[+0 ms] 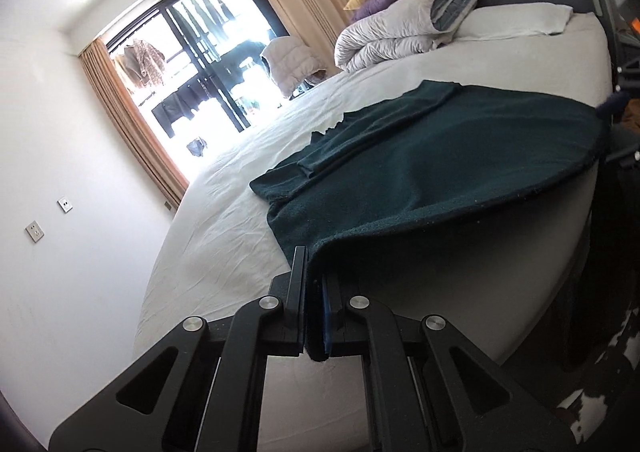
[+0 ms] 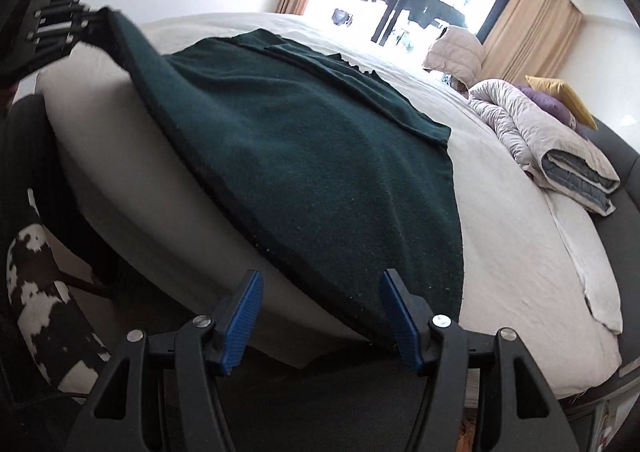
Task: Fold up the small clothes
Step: 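Lift the hem with both grippers and fold it toward the collar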
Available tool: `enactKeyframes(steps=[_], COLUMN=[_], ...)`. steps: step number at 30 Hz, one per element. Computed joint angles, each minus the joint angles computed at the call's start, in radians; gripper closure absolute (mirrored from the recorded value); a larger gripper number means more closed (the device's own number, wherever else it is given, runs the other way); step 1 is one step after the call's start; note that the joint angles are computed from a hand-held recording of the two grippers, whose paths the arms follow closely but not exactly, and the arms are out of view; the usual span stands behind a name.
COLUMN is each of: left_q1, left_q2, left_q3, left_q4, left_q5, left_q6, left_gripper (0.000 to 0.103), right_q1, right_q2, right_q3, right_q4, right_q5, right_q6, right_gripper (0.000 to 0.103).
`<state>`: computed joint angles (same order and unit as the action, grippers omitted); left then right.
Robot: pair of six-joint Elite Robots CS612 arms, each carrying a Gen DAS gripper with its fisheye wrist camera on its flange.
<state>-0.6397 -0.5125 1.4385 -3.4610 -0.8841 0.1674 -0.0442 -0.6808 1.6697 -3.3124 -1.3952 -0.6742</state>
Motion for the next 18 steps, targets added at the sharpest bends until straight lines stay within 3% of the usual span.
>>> enactKeyframes(steps=[8, 18], left_q1=[-0.004, -0.003], left_q2=[-0.007, -0.005], left_q3=[0.000, -0.002], left_q4=[-0.018, -0.026], left_q5=[0.002, 0.000], left_q6=[-0.021, -0.039], left_gripper=[0.098, 0.098], right_q1=[0.025, 0.030], right_q2=[0.036, 0.054], right_q3=[-0.021, -0.042], right_q4=[-0.082, -0.094], right_q5=[-0.138, -0.246], right_q6=[-0.059, -0.129], right_gripper=[0.050, 0.067])
